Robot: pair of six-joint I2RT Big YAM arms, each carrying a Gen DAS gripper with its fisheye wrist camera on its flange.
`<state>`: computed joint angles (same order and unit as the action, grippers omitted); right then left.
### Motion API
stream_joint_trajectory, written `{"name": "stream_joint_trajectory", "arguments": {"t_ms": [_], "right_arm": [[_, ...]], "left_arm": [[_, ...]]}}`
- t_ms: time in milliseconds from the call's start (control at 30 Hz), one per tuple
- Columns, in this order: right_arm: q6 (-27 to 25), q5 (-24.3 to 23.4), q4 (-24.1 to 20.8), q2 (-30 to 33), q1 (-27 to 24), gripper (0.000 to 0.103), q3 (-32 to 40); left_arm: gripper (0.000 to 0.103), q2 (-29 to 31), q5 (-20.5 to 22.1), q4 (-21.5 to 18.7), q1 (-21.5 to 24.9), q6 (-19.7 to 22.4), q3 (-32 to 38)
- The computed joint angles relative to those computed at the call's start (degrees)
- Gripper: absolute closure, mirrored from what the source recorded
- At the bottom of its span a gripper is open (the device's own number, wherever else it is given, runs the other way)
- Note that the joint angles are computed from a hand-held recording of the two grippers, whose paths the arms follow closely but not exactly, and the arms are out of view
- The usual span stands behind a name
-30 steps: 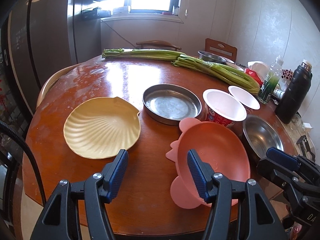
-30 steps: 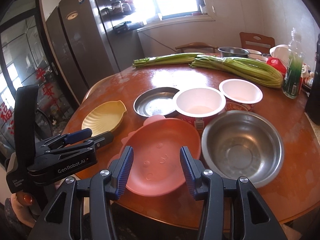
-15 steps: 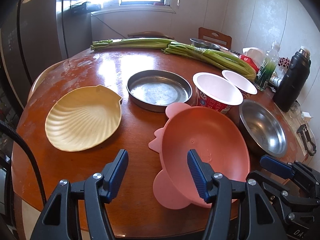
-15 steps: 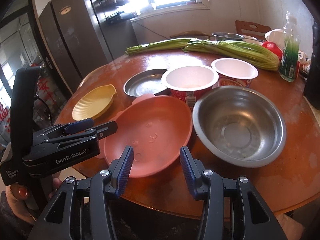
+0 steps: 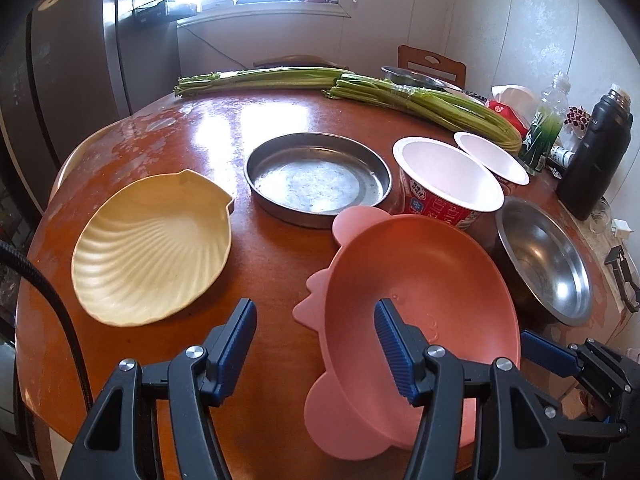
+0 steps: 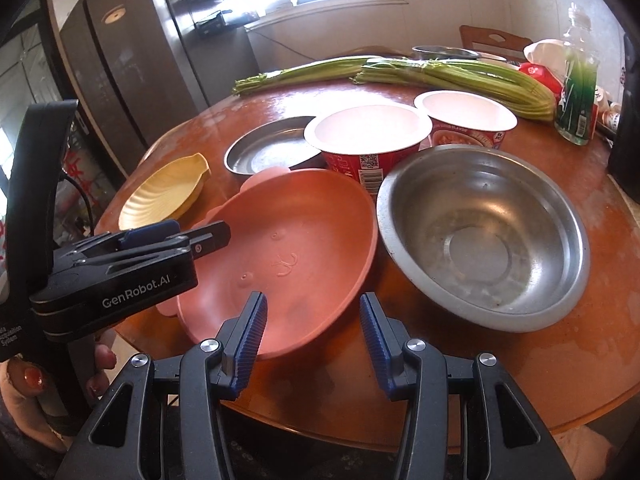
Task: Organize plates and bowls
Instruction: 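Lift the pink bowl and carry it over the yellow shell plate with the left tool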
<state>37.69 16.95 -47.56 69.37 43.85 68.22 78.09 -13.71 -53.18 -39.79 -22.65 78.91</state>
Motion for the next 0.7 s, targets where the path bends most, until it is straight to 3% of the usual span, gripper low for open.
{"name": "stream_joint_trajectory", "arguments": {"t_ms": [500, 700], "right_arm": [[-2.1, 0.8, -1.2, 3.0, -0.6, 0.053, 2.1], [-2.6, 1.8, -1.7, 3.8, -0.4, 0.053, 2.7]], "left_arm": [[0.042, 5.3, 2.2, -0.1, 0.5, 2.7, 4.0], [0.042, 4.8, 4.6, 1.1, 0.9, 2.5, 3.2]]}}
